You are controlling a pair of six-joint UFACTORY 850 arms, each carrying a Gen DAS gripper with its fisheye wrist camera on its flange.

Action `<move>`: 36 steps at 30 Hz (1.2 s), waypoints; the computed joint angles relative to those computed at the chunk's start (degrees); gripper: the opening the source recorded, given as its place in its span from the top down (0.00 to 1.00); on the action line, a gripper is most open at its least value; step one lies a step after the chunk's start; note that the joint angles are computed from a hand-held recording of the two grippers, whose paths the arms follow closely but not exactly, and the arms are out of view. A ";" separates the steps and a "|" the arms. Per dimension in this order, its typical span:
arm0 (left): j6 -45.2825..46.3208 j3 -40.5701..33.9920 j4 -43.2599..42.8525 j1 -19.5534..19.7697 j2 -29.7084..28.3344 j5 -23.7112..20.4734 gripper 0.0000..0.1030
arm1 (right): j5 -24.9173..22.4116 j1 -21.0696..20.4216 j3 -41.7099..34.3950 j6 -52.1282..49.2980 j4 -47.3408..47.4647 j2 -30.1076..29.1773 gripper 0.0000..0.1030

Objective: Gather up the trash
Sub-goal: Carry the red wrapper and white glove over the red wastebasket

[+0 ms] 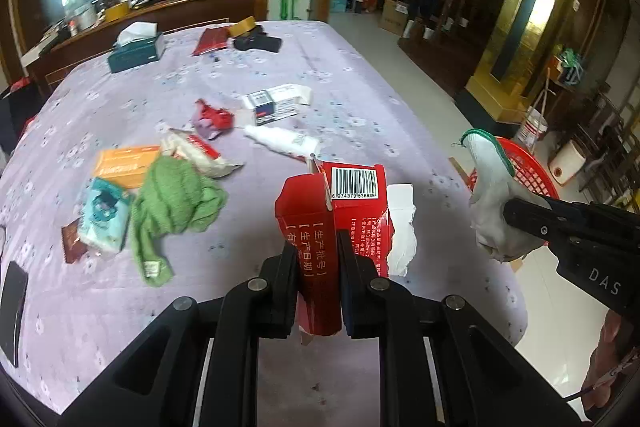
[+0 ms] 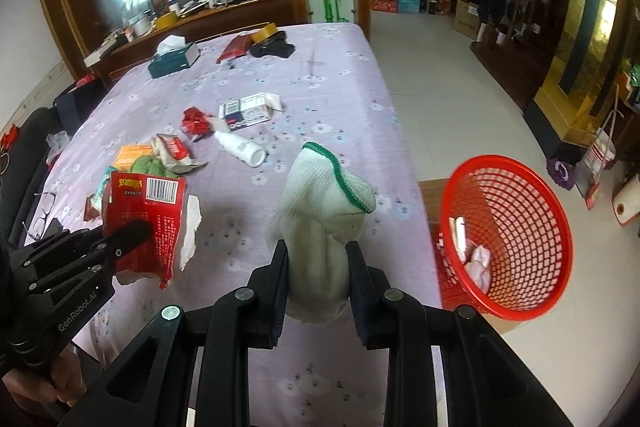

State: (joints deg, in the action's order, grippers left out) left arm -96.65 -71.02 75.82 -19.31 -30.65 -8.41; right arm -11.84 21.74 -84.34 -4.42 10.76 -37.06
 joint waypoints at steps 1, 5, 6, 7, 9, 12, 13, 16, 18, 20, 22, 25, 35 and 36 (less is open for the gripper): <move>1.10 -0.33 -0.92 -0.15 -0.23 0.19 0.84 | 0.15 -0.17 0.35 0.49 -0.38 0.24 0.72; 8.67 -2.11 -7.69 -0.87 -1.40 0.61 0.84 | 0.83 -1.06 1.83 3.03 -2.28 1.26 0.72; 10.33 -2.52 -9.17 -1.00 -1.68 0.75 0.84 | 0.89 -1.25 2.07 3.31 -2.39 1.43 0.72; 12.61 -3.10 -11.22 -1.18 -2.05 0.86 0.84 | 1.00 -1.47 2.36 3.97 -2.89 1.64 0.72; 15.02 -3.83 -13.32 -1.52 -2.44 0.87 0.84 | 1.26 -1.94 2.95 5.71 -4.41 2.06 0.72; 19.88 -5.29 -17.53 -1.99 -3.33 1.04 0.84 | 1.45 -2.56 3.42 7.99 -6.23 2.42 0.72; 22.06 -5.96 -19.49 -2.19 -3.75 1.01 0.84 | 1.52 -2.78 3.58 8.29 -6.37 2.54 0.72; 29.68 -7.75 -26.51 -2.55 -4.83 0.98 0.84 | 1.75 -3.52 4.19 9.82 -7.51 2.96 0.72; 34.58 -9.09 -30.85 -2.84 -5.65 0.82 0.84 | 1.71 -3.94 4.27 9.92 -7.29 2.99 0.72; 39.12 -10.54 -34.98 -3.18 -6.52 0.58 0.84 | 1.75 -4.46 4.35 10.96 -8.17 3.02 0.72; 43.25 -12.05 -38.65 -3.56 -7.38 0.30 0.84 | 1.86 -5.05 4.47 11.40 -8.33 3.10 0.71; 48.69 -14.21 -43.37 -4.10 -8.61 -0.17 0.84 | 1.98 -5.87 4.65 12.37 -9.11 3.21 0.72; 64.39 -23.13 -57.45 -5.89 -13.95 -2.42 0.84 | 2.02 -8.93 4.45 11.66 -8.23 3.26 0.71; 65.17 -23.99 -58.11 -6.08 -14.52 -2.69 0.84 | 1.96 -9.33 4.44 11.14 -7.75 3.24 0.71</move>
